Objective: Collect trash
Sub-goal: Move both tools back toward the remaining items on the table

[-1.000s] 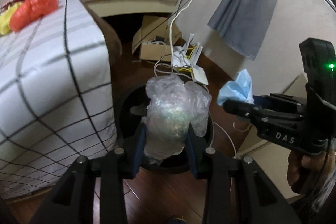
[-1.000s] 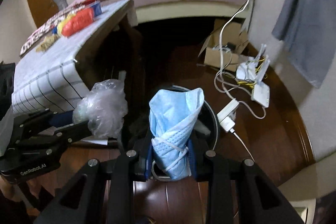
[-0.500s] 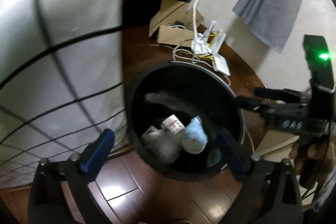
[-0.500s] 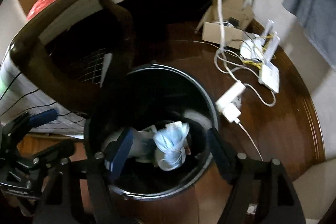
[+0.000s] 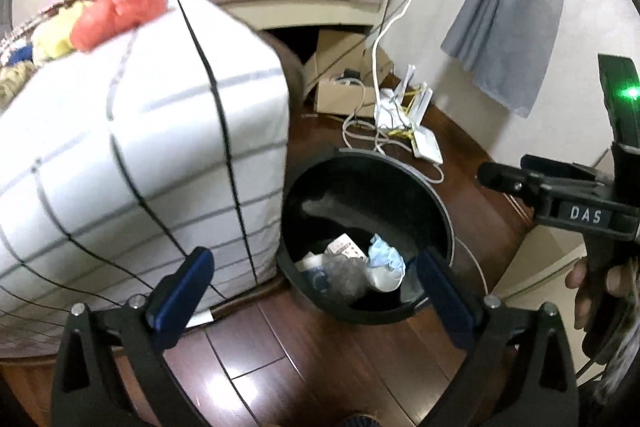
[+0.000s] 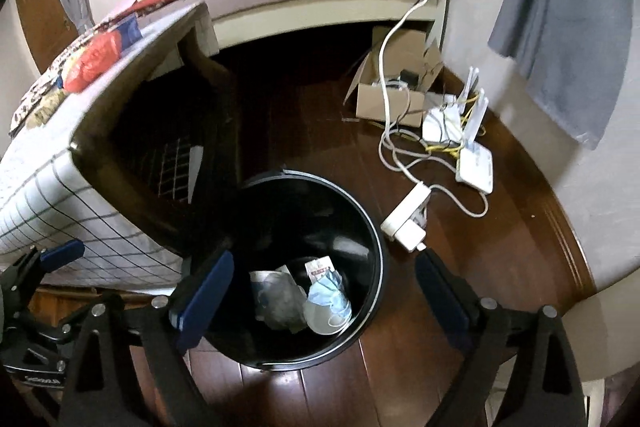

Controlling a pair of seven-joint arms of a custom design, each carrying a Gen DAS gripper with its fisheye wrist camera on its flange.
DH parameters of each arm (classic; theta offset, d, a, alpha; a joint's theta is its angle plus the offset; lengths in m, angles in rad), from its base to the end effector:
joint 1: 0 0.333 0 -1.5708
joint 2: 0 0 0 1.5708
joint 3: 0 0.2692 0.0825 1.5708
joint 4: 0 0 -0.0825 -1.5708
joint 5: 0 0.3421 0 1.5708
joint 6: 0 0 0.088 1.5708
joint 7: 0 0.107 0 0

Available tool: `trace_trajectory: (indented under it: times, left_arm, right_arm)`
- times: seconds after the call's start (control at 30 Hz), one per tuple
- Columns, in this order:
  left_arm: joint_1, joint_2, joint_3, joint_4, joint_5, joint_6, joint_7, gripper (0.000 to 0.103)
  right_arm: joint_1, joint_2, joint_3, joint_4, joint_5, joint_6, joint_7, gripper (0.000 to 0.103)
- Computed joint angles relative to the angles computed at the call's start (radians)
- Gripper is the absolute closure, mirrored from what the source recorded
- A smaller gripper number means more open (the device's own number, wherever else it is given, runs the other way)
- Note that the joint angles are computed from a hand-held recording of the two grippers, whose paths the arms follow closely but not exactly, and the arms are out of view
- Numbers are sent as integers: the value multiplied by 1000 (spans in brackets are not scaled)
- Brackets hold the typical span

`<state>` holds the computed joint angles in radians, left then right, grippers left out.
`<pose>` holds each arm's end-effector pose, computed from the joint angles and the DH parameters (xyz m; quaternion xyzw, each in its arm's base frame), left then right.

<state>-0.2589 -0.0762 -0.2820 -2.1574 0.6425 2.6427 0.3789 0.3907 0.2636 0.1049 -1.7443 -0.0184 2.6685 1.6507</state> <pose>0.4450 -0.2882 0.4624 -0.7144 0.6075 -0.2769 0.2097 0.5565 0.2946 0.4717 -0.7924 0.5161 -0.1502 0.2883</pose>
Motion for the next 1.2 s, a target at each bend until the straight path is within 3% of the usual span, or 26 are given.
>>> trace_trajectory:
  times: [0.33, 0.63, 0.93, 1.2]
  left_arm:
    - [50, -178, -31, -96, 14, -16, -17, 2]
    - [129, -373, -58, -223, -2, -34, -15, 1]
    - [198, -580, -58, -358, -69, -60, 43, 1]
    - [263, -730, -36, -456, -121, -57, 105, 1]
  right_arm:
    - [49, -123, 0, -77, -125, 18, 158, 7]
    - [107, -135, 31, -28, -237, -17, 271, 7]
    - [194, -58, 44, 141, -328, -88, 335, 7]
    - [293, 81, 32, 374, -364, -148, 344, 7]
